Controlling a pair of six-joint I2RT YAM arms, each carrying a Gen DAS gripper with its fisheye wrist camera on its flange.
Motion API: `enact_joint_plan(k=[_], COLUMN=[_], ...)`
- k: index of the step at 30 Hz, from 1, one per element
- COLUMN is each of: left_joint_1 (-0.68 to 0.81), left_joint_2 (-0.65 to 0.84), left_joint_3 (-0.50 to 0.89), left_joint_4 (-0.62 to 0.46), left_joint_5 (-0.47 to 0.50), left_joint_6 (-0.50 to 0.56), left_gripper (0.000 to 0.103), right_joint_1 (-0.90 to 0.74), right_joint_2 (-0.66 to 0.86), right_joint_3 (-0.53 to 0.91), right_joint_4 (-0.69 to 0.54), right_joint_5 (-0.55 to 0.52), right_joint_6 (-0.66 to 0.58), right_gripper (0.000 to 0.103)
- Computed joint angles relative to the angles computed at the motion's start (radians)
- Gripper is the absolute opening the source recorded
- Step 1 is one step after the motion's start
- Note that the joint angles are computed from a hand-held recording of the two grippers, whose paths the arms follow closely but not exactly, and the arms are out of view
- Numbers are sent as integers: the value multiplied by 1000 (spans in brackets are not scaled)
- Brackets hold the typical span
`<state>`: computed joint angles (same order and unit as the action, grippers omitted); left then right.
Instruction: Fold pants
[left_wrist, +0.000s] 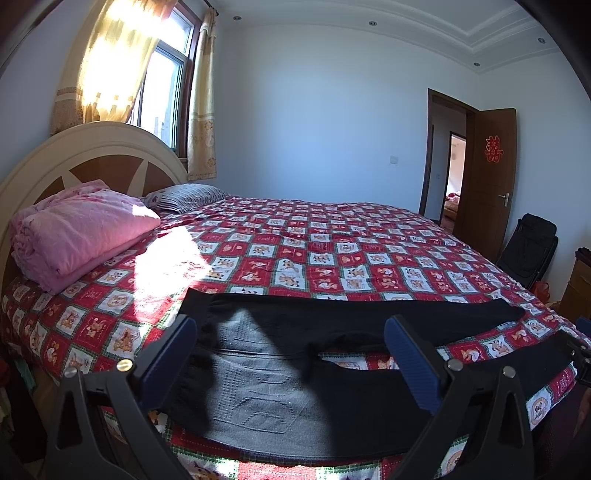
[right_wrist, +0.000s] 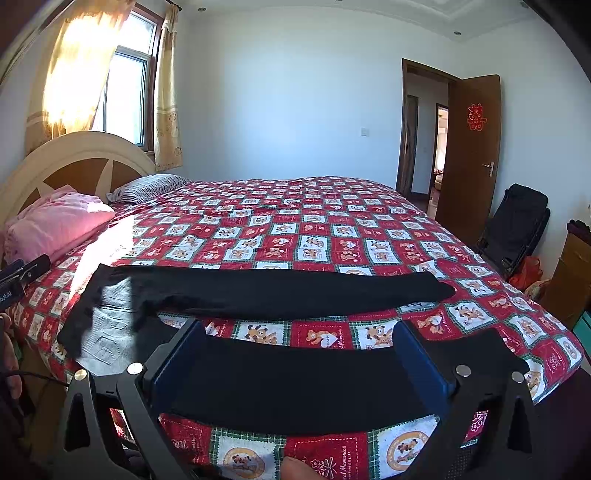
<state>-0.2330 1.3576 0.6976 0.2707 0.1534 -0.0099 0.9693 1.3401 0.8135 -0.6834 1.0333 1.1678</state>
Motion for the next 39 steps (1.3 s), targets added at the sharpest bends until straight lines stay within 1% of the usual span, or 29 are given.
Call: enact_joint_plan(k=[6, 10, 13, 15, 20, 21, 23, 26, 31, 33, 35, 36, 38, 39], left_joint_1=[1, 3, 12, 23, 13, 9, 8, 40, 122, 145, 160, 168, 185, 192], left_joint_2=[10, 28, 77, 115, 182, 197, 243, 356, 551, 615, 670, 696, 754, 788], left_joint_3=[7, 16, 38, 52, 72, 79, 99, 194, 404, 491, 579, 618, 722, 781], left_joint_4=[-5, -3, 0, 1, -2, -1, 20, 3, -83, -122, -155, -162, -206, -236], left_joint_5=[-1, 2, 8, 21, 14, 13, 6, 14, 19, 12, -16, -20, -29, -29], left_joint_6=[-2, 2, 5, -2, 2, 11, 32, 53, 50, 84, 129, 146, 167, 176], left_gripper=[103, 103, 103, 103, 103, 103, 103, 103, 103, 103, 103, 103, 103, 103], right_joint_1=[0, -14, -36, -62, -100, -110, -143, -216, -329, -363, -392, -402, -433, -450], right_joint_2=[5, 10, 22, 36, 69, 77, 69, 54, 63, 86, 105, 107, 117, 126], right_joint_3=[-7, -15, -31, -42, -65, -66, -96, -160, -254, -275, -292, -300, -314, -315], right_joint_4=[6, 31, 63, 90, 154, 166, 232, 341, 520, 577, 619, 633, 667, 678], right_joint_5=[-2, -9, -18, -45, -85, -94, -123, -186, -310, -346, -372, -378, -410, -432], right_joint_6=[2, -16, -37, -55, -94, -106, -164, -237, -292, -309, -323, -327, -341, -349], right_gripper=[102, 102, 102, 102, 102, 102, 102, 102, 102, 102, 101, 100, 88, 85])
